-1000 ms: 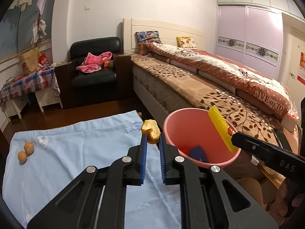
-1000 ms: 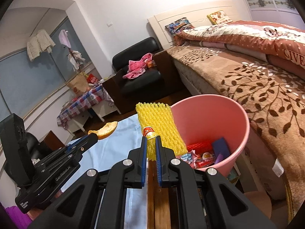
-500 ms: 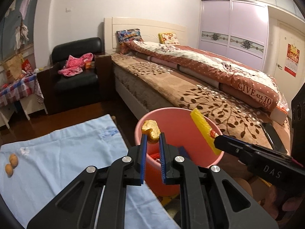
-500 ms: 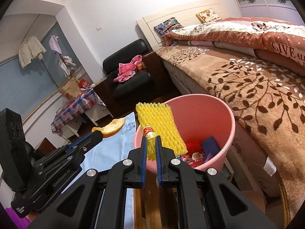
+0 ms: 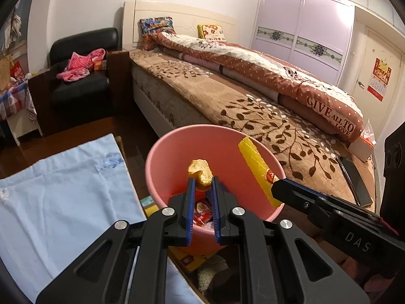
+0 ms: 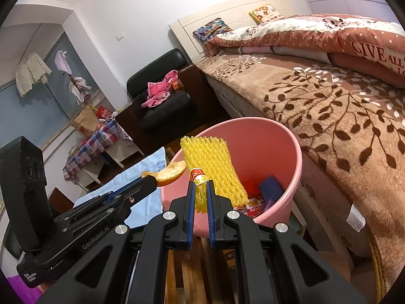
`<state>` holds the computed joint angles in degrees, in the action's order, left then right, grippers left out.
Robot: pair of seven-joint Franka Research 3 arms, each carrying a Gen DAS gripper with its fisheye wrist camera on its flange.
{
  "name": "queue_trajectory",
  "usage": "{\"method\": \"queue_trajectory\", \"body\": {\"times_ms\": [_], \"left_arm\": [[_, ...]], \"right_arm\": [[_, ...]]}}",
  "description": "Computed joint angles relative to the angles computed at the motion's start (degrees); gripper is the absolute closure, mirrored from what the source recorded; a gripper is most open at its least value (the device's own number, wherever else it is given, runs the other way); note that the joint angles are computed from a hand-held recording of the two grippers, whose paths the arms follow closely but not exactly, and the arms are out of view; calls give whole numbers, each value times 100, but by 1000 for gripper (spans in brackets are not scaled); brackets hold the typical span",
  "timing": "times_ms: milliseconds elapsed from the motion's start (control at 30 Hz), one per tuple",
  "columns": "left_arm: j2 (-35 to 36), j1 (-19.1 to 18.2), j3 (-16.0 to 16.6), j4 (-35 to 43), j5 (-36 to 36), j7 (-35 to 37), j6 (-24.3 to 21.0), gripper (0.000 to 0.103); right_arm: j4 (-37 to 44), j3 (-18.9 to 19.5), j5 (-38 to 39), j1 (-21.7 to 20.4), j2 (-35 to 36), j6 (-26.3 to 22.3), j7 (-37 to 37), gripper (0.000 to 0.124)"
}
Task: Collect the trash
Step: 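Lower both tools into the bucket and open them to release crust and pad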
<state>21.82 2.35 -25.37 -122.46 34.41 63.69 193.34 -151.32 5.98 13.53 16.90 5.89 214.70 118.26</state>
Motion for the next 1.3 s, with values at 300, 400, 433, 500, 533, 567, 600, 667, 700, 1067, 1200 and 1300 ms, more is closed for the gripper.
{"method": "queue_trajectory", "body": {"times_ms": [300,400,433,500,533,567,600,667,700,1067,1200,1300], "left_arm": [[601,550,-806,458,-174,459,-636,91],[711,364,-702,596,-373,670,-791,91],[732,301,-658,625,-437,734,-817,91],[790,149,-544,704,-553,870,-871,91],[816,48,-458,745,-606,935,-889,91],[849,-26,-400,785,-658,1007,-903,91],[880,-102,-337,826,-712,1077,-919,91],[946,-275,-192,928,-835,1192,-984,91],[978,-290,-189,959,-904,1262,-1017,91],[1180,-788,282,1199,-1306,1636,-914,91],[1202,-920,410,1234,-1336,1657,-874,91],[1192,-1033,518,1258,-1357,1634,-887,90]], "right_arm": [[243,-39,18,-119,332,-141,-26,115],[423,-53,98,-155,517,-271,-130,115],[460,-40,76,-189,574,-288,-116,115],[559,-37,106,-217,690,-346,-159,115],[621,-37,119,-231,764,-379,-187,115],[686,-33,136,-244,830,-430,-212,115],[719,-16,141,-260,881,-448,-217,115],[807,-3,172,-271,991,-493,-266,115],[840,-51,323,-178,1030,-443,-412,115],[1250,-356,1646,431,1255,-602,-1767,115],[1335,-370,2026,535,1319,-557,-2131,115],[1363,-320,2121,504,1344,-525,-2242,116]]}}
